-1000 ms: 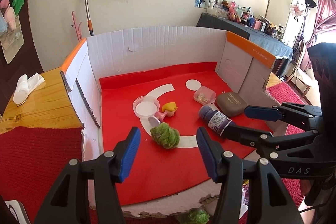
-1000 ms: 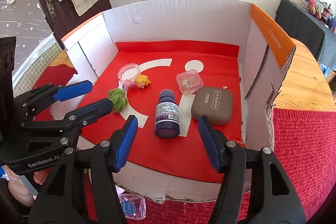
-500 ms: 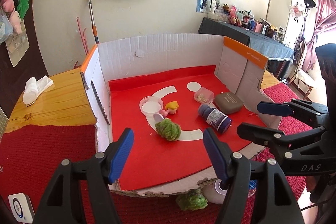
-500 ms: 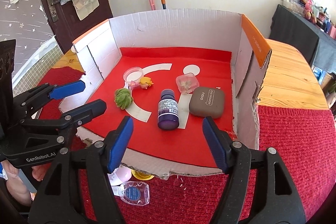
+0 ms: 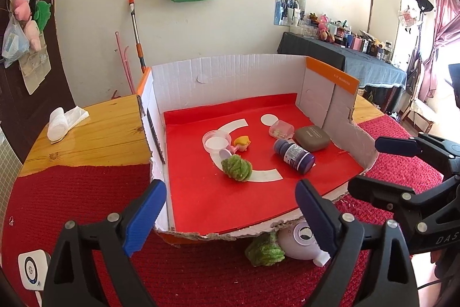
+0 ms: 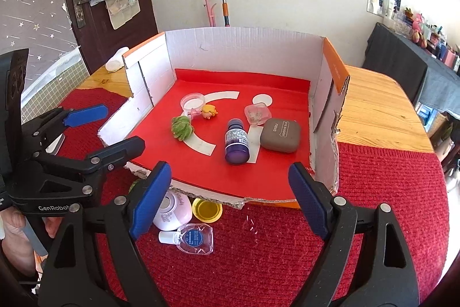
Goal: Organize objects
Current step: 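Withdraw both tools from the box back toward the remaining pile, then move both tools toward the second green ball and clear eye-drop bottle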
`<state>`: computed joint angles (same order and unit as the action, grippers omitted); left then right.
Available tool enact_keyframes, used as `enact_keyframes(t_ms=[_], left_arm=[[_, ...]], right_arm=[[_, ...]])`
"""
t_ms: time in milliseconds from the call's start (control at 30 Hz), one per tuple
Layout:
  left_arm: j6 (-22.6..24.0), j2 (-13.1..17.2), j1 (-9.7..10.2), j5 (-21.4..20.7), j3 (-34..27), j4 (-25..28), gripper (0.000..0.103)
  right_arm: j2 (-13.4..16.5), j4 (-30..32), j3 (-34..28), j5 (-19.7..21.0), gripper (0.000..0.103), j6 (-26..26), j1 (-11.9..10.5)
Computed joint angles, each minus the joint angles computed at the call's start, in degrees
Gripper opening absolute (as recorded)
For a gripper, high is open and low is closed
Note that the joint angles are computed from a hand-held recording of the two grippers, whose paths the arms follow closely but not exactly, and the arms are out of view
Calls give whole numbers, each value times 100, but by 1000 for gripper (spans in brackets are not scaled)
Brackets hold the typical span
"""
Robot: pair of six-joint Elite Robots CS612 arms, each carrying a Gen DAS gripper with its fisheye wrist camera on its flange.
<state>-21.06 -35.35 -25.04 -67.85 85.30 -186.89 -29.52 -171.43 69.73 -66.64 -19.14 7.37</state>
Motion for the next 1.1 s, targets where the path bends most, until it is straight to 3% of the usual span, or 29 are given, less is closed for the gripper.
enact_keyframes(t_ms=[667, 1100], left_arm=[[-264, -184, -142, 185, 487, -183, 102], [-371, -138, -160, 45, 562, -31, 102]], right_arm=[[-271, -479, 690, -98, 94, -167, -2], [-228, -245, 789, -219, 94, -264, 30]])
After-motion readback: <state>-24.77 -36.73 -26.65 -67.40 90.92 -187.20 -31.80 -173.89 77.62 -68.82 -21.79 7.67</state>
